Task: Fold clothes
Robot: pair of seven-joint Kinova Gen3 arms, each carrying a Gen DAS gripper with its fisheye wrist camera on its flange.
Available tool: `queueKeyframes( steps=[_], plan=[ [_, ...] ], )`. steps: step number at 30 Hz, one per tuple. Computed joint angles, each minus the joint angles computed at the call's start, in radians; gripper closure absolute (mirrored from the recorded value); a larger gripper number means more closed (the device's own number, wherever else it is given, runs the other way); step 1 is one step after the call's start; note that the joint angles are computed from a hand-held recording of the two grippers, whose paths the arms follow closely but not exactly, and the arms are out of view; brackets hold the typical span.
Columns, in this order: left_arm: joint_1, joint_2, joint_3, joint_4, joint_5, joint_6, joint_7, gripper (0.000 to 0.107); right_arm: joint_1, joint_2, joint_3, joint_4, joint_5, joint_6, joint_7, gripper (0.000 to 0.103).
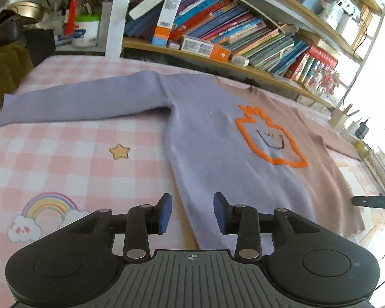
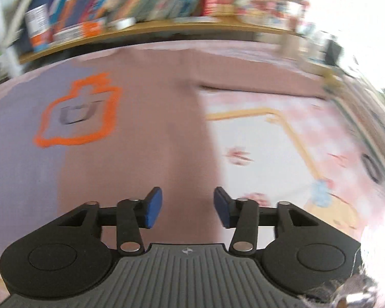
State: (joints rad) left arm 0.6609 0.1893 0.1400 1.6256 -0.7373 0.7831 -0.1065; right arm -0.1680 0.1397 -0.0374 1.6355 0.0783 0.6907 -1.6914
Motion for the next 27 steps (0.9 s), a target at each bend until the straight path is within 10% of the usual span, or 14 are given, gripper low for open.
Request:
queueKeyframes(
  steps=[9, 12, 27],
  plan=[
    [0.047, 0.079, -0.018, -0.116, 0.079, 0.143, 0.065, 0.079, 0.148, -0.004, -0.009, 0.02, -0.29, 0.048, 0.302, 0.088],
    [0.063, 0.093, -0.023, -0.144, 0.083, 0.189, 0.072, 0.103, 0.163, -0.016, -0.012, 0.041, -0.356, 0.045, 0.396, 0.095],
    [0.145, 0.191, -0.076, -0.296, 0.045, 0.34, -0.011, 0.104, 0.226, 0.014, -0.014, 0.033, -0.47, 0.034, 0.584, 0.099]
  ],
)
